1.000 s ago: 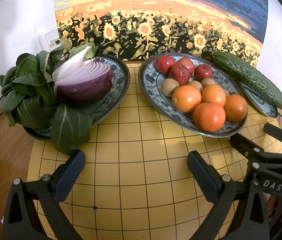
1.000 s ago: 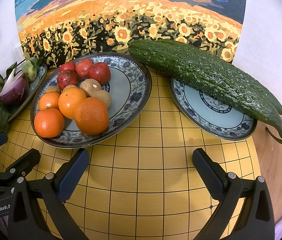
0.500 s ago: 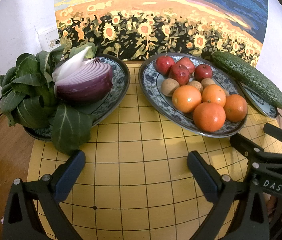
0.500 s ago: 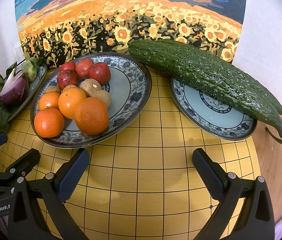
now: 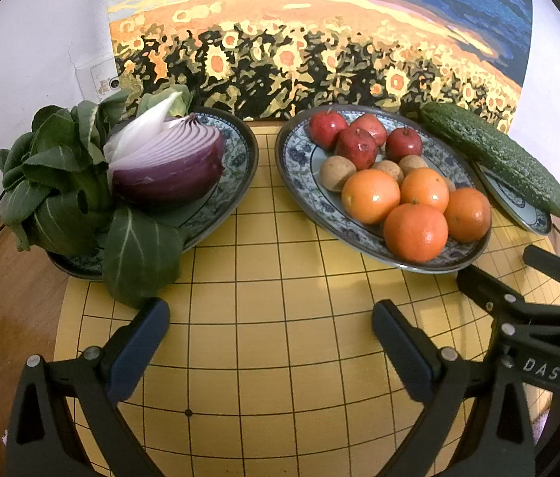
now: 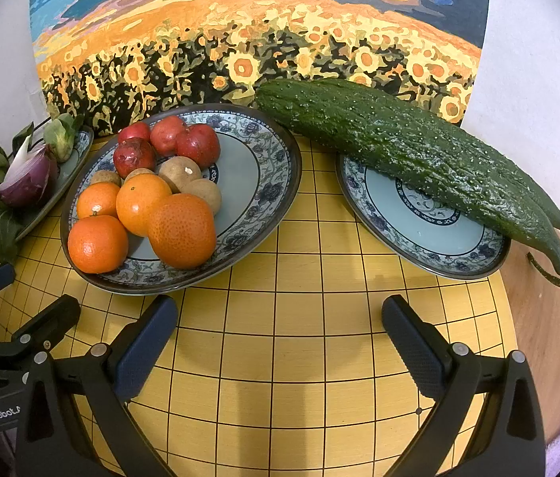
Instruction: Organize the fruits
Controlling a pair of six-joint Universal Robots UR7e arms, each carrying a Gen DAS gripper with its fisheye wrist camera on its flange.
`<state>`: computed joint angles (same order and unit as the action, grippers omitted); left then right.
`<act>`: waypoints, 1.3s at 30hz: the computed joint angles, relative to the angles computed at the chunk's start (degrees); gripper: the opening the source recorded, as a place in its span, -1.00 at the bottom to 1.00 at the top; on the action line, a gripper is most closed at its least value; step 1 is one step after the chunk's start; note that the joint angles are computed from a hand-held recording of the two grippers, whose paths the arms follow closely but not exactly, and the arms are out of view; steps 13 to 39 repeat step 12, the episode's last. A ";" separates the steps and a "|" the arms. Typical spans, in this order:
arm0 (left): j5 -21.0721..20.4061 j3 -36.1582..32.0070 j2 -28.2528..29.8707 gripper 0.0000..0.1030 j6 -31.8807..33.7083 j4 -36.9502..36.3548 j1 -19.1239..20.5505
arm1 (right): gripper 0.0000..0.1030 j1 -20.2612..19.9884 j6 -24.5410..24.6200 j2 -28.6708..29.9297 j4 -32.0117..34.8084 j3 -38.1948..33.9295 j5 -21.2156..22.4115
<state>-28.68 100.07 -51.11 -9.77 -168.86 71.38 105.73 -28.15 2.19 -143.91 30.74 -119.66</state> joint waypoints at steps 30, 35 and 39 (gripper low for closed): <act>-0.69 -0.25 0.34 1.00 2.56 -0.70 0.09 | 1.00 0.03 0.02 0.45 0.47 -0.88 0.01; -0.69 -0.25 0.34 1.00 2.56 -0.70 0.09 | 1.00 0.03 0.02 0.45 0.47 -0.88 0.01; -0.69 -0.25 0.34 1.00 2.56 -0.70 0.09 | 1.00 0.03 0.02 0.45 0.47 -0.88 0.01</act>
